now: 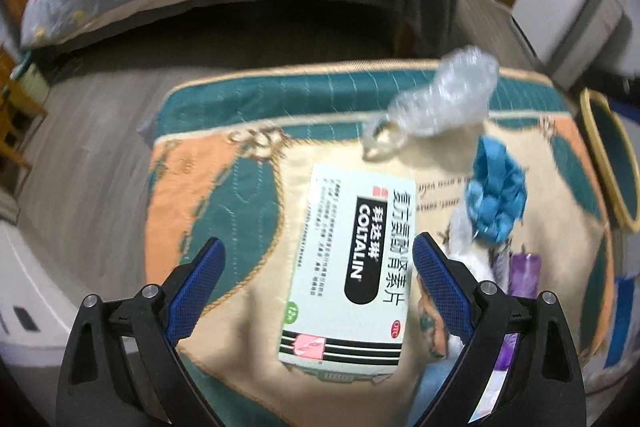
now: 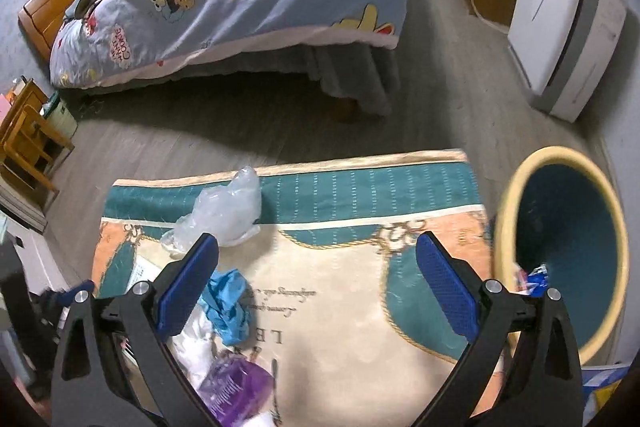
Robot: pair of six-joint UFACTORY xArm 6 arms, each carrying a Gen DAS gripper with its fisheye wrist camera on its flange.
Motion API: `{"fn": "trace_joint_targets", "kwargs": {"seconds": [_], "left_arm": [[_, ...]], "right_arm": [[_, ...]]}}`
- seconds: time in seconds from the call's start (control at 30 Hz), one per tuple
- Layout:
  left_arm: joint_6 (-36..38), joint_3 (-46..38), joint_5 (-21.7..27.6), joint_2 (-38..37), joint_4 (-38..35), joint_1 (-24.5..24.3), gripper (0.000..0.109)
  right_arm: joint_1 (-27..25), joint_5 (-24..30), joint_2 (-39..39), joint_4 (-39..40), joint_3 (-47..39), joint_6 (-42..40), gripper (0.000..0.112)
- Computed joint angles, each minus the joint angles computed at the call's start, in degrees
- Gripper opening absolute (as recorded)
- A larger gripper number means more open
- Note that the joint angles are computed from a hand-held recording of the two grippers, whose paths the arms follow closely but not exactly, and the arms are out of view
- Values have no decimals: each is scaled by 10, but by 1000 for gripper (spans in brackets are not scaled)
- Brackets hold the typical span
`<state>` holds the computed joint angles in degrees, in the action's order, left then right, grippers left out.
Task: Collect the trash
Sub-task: 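Move both grippers back over the cushion toward the remaining trash, then grasp the clear plastic bag with the right gripper while the left grasps the white COLTALIN box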
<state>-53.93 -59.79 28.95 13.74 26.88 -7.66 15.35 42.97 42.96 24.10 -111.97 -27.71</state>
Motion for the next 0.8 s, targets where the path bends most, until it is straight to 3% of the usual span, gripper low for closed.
{"fn": "trace_joint_targets", "kwargs": {"seconds": [0.23,0.47,0.6,0.67,0.73,0.8], "left_arm": [[106,10,-45,18,-98,3,94],[163,14,-36,28,-117,-3,92],[171,24,-40,24,-121,1,76],[165,23,-38,23,-111,0,73],[169,23,-37,21,-116,2,73],[168,24,-31,18,-108,0,72]], "right_arm": [[14,55,72,-13,-96,33,97],[35,101,137,2,-183,47,95],[43,123,157,21,-213,37,80],[47,137,166,25,-226,35,66],[49,146,172,17,-234,42,41],[48,152,172,20,-234,46,35]]}}
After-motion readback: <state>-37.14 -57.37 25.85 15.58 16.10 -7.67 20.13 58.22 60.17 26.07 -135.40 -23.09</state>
